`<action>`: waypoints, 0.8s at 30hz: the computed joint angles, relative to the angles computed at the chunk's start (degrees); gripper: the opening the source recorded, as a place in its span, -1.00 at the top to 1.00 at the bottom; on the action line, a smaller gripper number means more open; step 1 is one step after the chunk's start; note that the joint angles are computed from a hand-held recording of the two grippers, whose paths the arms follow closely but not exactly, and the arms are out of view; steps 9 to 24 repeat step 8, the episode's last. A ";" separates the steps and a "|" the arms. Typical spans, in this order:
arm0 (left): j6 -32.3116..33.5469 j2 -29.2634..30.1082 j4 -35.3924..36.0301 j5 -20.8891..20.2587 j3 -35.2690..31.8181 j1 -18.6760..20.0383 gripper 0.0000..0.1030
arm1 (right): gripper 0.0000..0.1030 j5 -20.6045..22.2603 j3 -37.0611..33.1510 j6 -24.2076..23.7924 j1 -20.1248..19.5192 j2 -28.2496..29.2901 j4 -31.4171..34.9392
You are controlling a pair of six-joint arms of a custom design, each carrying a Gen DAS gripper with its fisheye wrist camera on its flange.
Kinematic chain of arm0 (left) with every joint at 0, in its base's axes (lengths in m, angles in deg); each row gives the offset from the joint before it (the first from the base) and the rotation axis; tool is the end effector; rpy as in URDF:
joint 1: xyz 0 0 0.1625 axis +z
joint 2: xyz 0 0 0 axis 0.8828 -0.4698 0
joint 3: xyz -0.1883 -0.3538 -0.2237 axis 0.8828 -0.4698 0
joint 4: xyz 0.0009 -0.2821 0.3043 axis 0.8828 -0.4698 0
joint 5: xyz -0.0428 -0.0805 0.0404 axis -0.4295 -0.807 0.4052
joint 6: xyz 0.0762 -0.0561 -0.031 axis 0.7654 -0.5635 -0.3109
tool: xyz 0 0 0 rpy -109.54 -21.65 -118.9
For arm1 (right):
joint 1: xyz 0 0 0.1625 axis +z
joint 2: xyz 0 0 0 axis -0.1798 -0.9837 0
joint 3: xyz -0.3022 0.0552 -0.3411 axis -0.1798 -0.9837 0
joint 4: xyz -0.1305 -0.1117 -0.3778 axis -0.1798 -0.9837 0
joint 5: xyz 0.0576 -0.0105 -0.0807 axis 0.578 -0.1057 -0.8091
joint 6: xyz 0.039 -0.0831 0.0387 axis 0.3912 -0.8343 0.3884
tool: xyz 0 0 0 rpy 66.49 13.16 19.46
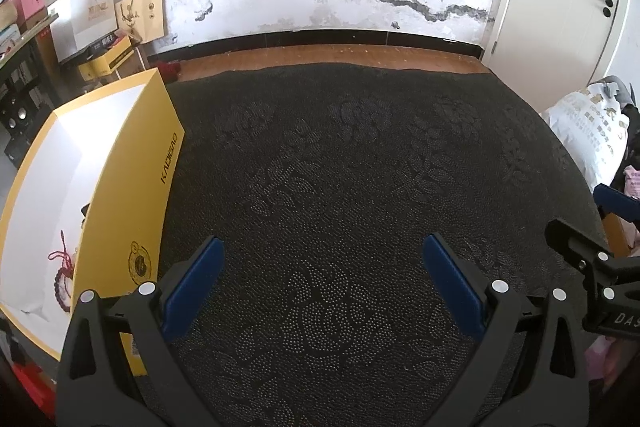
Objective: Organize jewelry
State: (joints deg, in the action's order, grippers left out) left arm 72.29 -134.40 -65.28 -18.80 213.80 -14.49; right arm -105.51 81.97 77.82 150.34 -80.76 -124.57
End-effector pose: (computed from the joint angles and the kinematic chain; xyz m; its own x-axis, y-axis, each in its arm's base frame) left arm -0.0695 -0.3881 0.3726 -0.7067 0.1212 -0.6971 0.4969 0.7863 -0.3671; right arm 0.4789 -0.3369 -0.0279 -0.7020 0.0044 0.7122 -0.4430 0.7803 -0.4415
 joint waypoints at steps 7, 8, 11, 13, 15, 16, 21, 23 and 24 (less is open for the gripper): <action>-0.02 0.13 0.33 -0.62 -0.34 0.40 -0.88 | -0.87 0.12 0.04 -0.03 -0.02 -0.06 -0.01; -0.02 0.13 0.33 -0.63 -0.33 0.41 -0.88 | -0.87 0.12 0.04 -0.03 -0.02 -0.06 -0.01; -0.02 0.13 0.33 -0.63 -0.33 0.41 -0.88 | -0.87 0.12 0.04 -0.03 -0.02 -0.06 -0.01; -0.02 0.13 0.33 -0.63 -0.33 0.41 -0.88 | -0.87 0.12 0.04 -0.03 -0.02 -0.06 -0.01; -0.02 0.13 0.33 -0.63 -0.33 0.41 -0.88 | -0.87 0.12 0.04 -0.03 -0.02 -0.06 -0.01; -0.02 0.13 0.33 -0.63 -0.33 0.41 -0.88 | -0.87 0.12 0.04 -0.03 -0.02 -0.06 -0.01; -0.02 0.13 0.33 -0.63 -0.33 0.41 -0.88 | -0.87 0.12 0.04 -0.03 -0.02 -0.06 -0.01; -0.02 0.13 0.33 -0.63 -0.33 0.41 -0.88 | -0.87 0.12 0.04 -0.03 -0.02 -0.06 -0.01; -0.02 0.13 0.33 -0.63 -0.33 0.41 -0.88 | -0.87 0.12 0.04 -0.03 -0.02 -0.06 -0.01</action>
